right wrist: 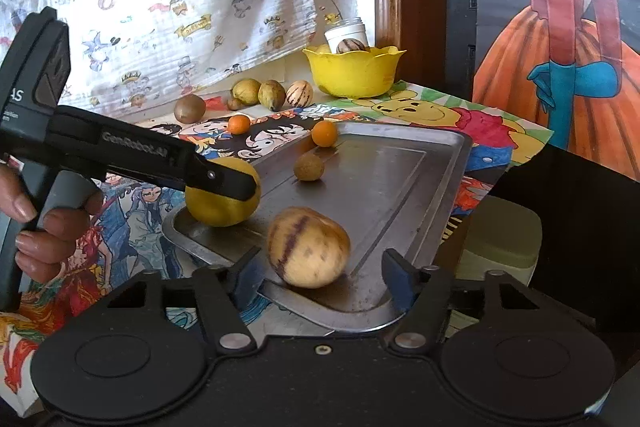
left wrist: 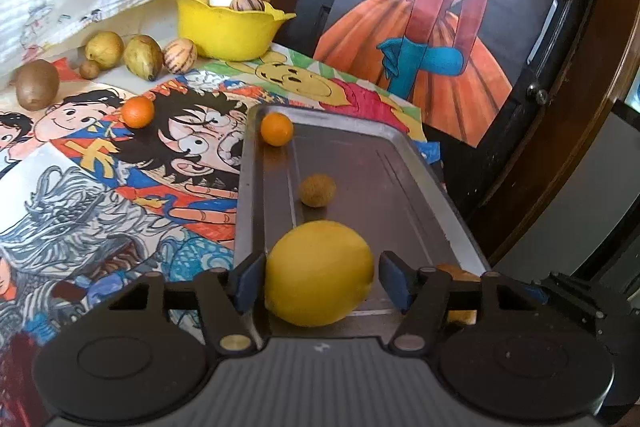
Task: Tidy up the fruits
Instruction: 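Open the right gripper to set the pepino on the tray while the left releases the lemon, then move both tools away from the tray toward the fruits by the curtain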
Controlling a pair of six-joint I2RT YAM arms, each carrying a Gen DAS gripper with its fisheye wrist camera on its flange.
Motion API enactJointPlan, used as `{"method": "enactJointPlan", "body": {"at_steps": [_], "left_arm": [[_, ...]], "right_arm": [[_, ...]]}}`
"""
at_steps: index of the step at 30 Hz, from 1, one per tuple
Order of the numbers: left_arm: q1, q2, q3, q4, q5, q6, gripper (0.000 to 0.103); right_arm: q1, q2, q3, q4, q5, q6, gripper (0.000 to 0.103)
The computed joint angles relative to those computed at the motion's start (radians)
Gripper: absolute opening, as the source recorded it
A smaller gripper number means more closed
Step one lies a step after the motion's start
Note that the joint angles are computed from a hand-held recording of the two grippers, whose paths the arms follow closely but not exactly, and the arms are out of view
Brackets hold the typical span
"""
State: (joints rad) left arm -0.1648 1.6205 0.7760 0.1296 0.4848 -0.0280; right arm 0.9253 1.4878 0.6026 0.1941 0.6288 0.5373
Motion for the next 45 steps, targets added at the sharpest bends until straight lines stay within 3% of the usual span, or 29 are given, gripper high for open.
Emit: {"method": "enactJointPlan", "body": {"at_steps": [2, 11, 14, 25, 36, 41, 45], "left_arm": [[0.007, -0.035, -0.027, 0.012, -0.009, -0.013, 0.080], [0.048, -0.231, -0.155, 0.015, -0.084, -0.030, 0.101], [0.072, -0.298, -0.191, -0.013, -0.094, -0.017, 0.102], [0.165, -0.557, -0.311, -0.168, -0.169, 0.055, 0.103], [0.342, -0.752, -0.350, -0.371, -0.076, 0.146, 0.103], [0.435, -0.782, -0.314, -0.473, -0.046, 0.249, 0.103], [0.514, -0.779, -0.246, -0.549, -0.005, 0.341, 0.103]], "right_arm": [[0.018, -0.009, -0.001, -0.009, 0.018, 0.022, 0.075], [0.118, -0.077, 0.011, -0.116, 0.121, 0.158, 0.097], [0.160, -0.097, 0.022, -0.166, 0.156, 0.209, 0.102], [0.309, -0.094, 0.105, -0.358, 0.277, 0.384, 0.102], [0.441, -0.078, 0.215, -0.598, 0.373, 0.542, 0.102], [0.465, -0.096, 0.269, -0.669, 0.382, 0.541, 0.102], [0.429, -0.154, 0.320, -0.687, 0.318, 0.478, 0.102]]}}
